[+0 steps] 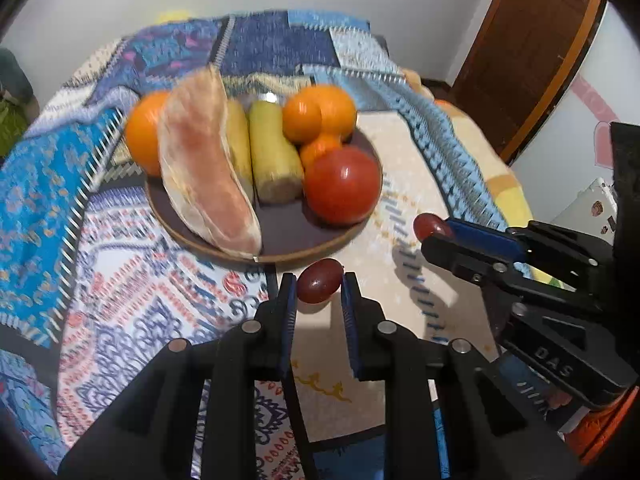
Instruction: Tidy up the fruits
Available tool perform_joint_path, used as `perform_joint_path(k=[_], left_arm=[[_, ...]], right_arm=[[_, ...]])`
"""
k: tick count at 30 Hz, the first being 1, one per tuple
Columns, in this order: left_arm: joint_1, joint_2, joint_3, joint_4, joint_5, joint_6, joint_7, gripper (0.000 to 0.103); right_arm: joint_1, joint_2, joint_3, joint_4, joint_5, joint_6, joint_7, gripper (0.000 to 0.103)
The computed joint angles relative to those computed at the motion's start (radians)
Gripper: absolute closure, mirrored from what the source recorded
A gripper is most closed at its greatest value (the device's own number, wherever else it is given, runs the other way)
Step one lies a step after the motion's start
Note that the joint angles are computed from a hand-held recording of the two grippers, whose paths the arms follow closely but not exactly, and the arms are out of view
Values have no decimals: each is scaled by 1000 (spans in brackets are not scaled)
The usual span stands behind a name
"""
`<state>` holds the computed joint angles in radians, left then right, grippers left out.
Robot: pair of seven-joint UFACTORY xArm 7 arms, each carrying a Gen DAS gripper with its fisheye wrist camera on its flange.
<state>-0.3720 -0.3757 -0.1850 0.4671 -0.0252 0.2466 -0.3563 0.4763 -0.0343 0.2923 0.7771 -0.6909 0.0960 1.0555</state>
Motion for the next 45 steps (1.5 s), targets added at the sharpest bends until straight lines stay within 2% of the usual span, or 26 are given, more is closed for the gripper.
perform_joint_path(k=[6, 13, 20, 31, 35, 41, 45], left_arm=[[55, -42, -33, 9, 58, -15, -51, 81], [99, -5, -53, 41, 109, -49, -90, 81], [105, 41, -37, 59, 123, -82, -94, 81], [125, 84, -43, 71, 151, -116, -112, 81], [109, 93, -25, 75, 136, -117, -98, 81], [114, 96, -27, 73, 131, -120, -99, 78], [112, 80, -27, 67, 130, -115, -101, 78]], right_arm=[[-16, -1, -4, 35, -62, 16, 39, 86], [-25, 24, -28, 95, -169, 12, 134, 86], [9, 92, -77, 166, -210, 19, 166, 86], [76, 170, -154, 202, -74, 5, 32, 86], [101, 185, -177, 213, -47, 3, 4, 86], [102, 196, -165, 214, 81, 10, -112, 84], [128, 184, -191, 210, 70, 15, -98, 79]])
